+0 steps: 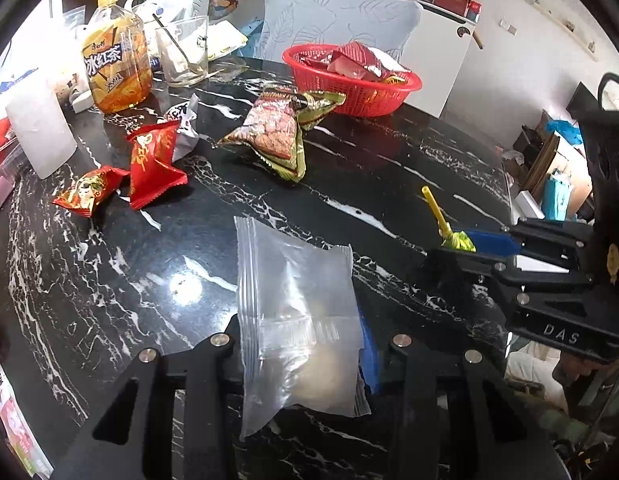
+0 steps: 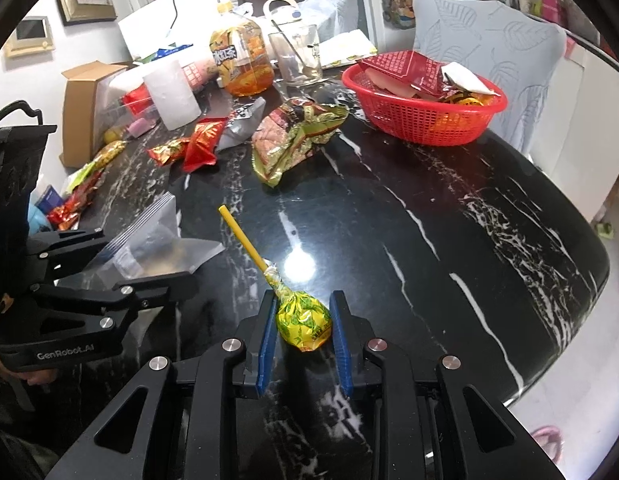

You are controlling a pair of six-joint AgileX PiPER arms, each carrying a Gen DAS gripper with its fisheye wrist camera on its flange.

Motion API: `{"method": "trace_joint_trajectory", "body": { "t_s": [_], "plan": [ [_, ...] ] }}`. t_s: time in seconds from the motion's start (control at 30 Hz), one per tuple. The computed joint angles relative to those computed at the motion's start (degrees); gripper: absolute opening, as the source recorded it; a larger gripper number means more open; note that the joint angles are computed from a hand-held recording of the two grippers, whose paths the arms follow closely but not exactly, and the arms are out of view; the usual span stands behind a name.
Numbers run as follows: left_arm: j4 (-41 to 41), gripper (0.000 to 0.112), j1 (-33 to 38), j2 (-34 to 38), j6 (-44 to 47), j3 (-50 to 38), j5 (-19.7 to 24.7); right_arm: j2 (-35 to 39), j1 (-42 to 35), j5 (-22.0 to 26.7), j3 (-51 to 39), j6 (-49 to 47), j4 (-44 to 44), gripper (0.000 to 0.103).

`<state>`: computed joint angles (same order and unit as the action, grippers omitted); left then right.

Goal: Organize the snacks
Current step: 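Lift the clear zip bag with the left gripper while the right gripper holds the lollipop, then carry the zip bag and lollipop with both grippers over the red basket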

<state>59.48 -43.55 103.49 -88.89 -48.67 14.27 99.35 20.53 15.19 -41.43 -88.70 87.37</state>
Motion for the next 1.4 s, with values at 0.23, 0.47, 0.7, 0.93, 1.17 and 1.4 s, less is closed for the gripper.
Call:
{"method": "trace_joint_trajectory", "body": {
  "t_s": [0.23,0.47,0.7,0.93,1.17,1.4],
  "plan": [
    [-0.1,0.039,-1.4,-2.9,-0.5,-0.7,2.3,-3.8,-1.0,2.1,2.0,0.4,0.2,0.025],
    [-3.7,0.039,-1.4,-5.2,4.2,-2.8,1.6,-8.7,-1.8,3.3,3.2,5.8,-5.2,0.025],
    [-8.4,0.039,-1.4,-5.1,12.0,-7.4,1.0,-14.1,-2.4,2.3,3.6,16.0,-14.4,0.025],
    [-9.1,0.039,-1.9,-5.0,16.4,-12.4,2.5,-17.1,-5.0,3.4,1.9,23.9,-22.1,0.025],
    [-11.1,0.039,-0.7,-3.0,22.3,-18.8,1.6,-18.6,-8.8,6.0,-1.8,28.5,-28.2,0.025],
    [-14.5,0.039,2.0,0.9,29.1,-26.4,0.3,-17.2,-11.1,6.4,-7.8,32.0,-33.3,0.025]
  ]
}}
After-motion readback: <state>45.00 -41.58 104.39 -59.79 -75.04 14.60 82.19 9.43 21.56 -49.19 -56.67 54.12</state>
